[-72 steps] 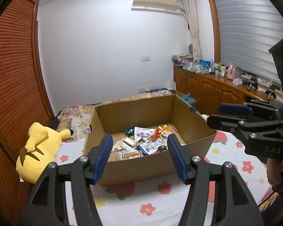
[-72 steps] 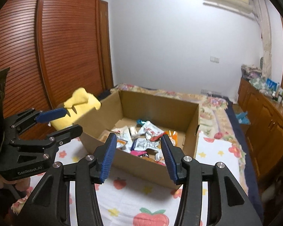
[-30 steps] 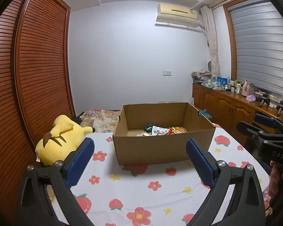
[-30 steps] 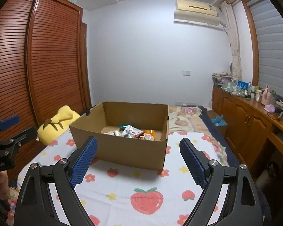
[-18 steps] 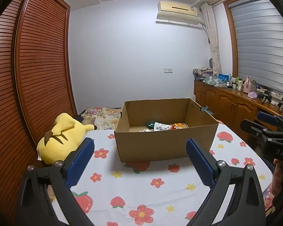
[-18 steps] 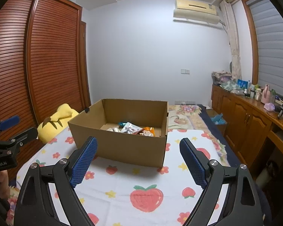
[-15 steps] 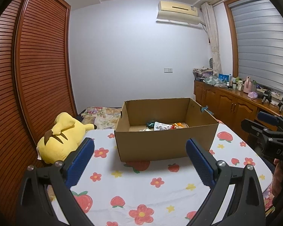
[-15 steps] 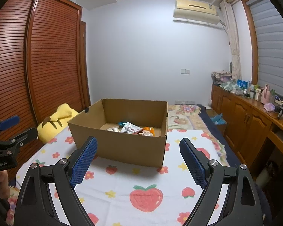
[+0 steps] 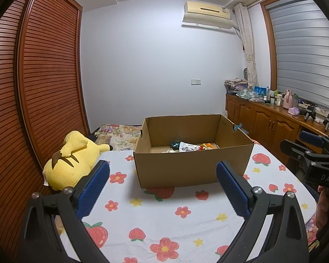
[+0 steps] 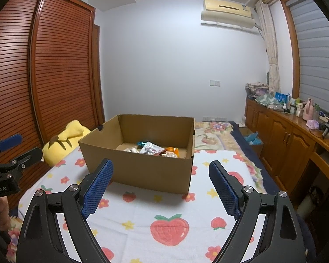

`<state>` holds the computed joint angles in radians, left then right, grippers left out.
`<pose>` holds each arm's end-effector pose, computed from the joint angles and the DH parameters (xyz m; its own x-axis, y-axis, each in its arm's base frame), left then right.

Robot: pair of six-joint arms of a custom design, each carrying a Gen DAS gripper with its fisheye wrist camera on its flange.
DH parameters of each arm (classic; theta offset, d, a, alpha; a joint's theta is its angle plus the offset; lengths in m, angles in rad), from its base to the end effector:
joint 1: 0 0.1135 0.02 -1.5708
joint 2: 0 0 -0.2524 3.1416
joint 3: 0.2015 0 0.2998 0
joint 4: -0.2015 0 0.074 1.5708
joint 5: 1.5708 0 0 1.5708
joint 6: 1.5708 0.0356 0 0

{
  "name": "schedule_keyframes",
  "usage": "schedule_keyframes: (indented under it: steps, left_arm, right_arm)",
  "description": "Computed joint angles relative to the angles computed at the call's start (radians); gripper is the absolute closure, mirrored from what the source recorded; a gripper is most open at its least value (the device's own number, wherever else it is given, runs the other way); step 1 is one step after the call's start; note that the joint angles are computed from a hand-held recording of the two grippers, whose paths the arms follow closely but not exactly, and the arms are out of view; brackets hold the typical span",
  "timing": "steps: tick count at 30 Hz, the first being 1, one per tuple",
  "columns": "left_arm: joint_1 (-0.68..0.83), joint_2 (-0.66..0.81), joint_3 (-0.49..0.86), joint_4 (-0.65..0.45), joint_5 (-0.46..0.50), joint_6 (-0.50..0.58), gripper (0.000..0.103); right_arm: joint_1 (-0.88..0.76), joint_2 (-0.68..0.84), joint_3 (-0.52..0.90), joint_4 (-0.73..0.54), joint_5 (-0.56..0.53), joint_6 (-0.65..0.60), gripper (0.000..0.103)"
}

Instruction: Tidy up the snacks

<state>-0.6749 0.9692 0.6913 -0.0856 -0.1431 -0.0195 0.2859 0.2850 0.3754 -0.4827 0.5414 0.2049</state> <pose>0.2204 -0.1698 0.2599 -0.2876 0.2054 -0.9355 0.5089 0.8602 0.0325 0.1601 0.0279 0.2308 -0.3153 0.0891 -0.9448 0.2853 0.9584 -0.0049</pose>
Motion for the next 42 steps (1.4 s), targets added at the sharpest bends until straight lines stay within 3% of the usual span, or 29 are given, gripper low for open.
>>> schedule_keyframes:
  steps: [42]
  left_arm:
    - [-0.001,-0.03,-0.011,-0.024,0.012,-0.001,0.004]
  right_arm:
    - [0.009,-0.02,-0.008,-0.016,0.015,0.011,0.012]
